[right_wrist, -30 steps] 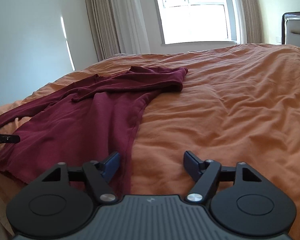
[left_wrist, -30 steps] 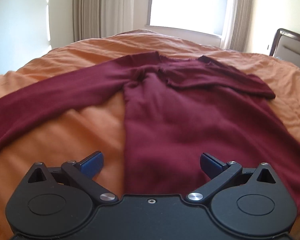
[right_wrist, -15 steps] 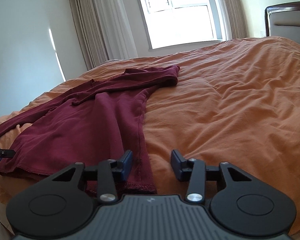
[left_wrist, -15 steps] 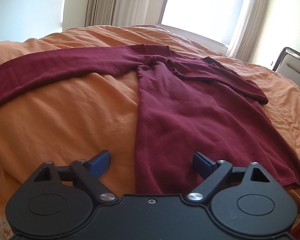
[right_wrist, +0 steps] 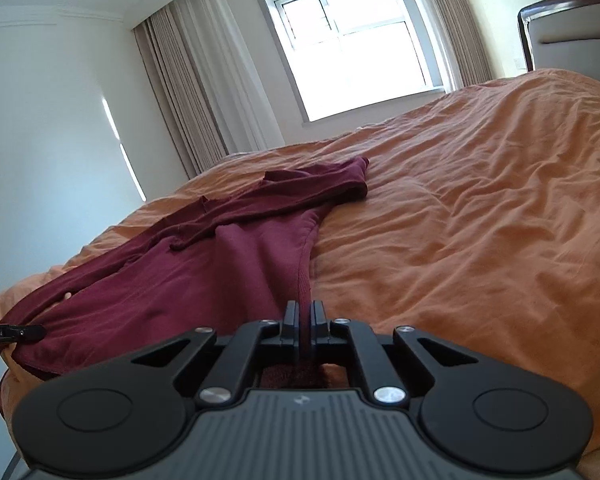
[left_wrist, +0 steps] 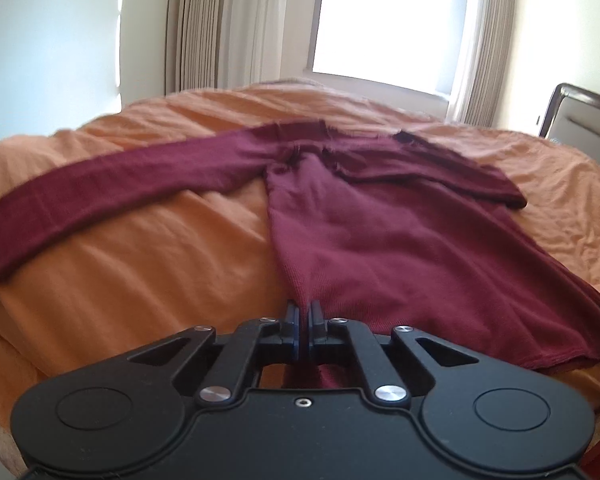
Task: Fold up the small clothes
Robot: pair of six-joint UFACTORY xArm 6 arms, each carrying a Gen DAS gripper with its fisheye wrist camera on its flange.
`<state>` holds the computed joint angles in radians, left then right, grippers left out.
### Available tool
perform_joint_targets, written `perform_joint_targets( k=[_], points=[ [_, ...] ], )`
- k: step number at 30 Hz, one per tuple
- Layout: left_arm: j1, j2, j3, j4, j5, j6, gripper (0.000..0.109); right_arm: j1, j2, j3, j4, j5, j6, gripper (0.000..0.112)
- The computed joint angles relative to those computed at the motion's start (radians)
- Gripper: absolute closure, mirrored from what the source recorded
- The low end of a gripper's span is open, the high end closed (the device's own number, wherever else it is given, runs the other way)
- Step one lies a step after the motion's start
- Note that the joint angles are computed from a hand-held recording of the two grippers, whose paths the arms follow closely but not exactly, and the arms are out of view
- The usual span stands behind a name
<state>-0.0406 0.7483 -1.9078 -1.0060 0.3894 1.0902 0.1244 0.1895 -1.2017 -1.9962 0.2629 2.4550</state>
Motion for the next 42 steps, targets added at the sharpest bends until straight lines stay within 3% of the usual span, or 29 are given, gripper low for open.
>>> perform_joint_targets(
  k=[3,7,11,19,23,28,39,42],
  points=[
    [0.016,-0.044,0.036,-0.093,0.001,0.103,0.106,0.01,-0.007,0.013,0.046,0.017,-0.071,0.107],
    [0.041,-0.044,0.052,-0.062,0.034,0.049,0.106,0.009,0.023,0.024,0.101,0.016,-0.078,0.107],
    [0.047,-0.009,0.048,-0.046,0.038,-0.012,0.106,0.012,0.032,0.033,0.065,0.024,-0.013,0.107],
    [0.045,0.006,0.038,-0.074,0.028,-0.01,0.106,0.017,0.014,0.045,0.08,0.035,-0.055,0.107],
    [0.052,-0.013,0.053,-0.141,0.041,0.043,0.106,0.016,0.01,0.047,0.131,0.036,-0.15,0.107],
    [0.055,-0.011,0.052,-0.152,0.048,0.036,0.105,0.012,0.018,0.038,0.106,0.027,-0.135,0.106],
    [0.069,0.002,0.04,-0.184,0.089,0.035,0.102,0.038,0.02,0.039,0.274,0.08,-0.369,0.104],
    [0.074,-0.001,0.047,-0.179,0.09,0.011,0.088,0.055,0.017,0.036,0.337,0.128,-0.476,0.082]
  ],
)
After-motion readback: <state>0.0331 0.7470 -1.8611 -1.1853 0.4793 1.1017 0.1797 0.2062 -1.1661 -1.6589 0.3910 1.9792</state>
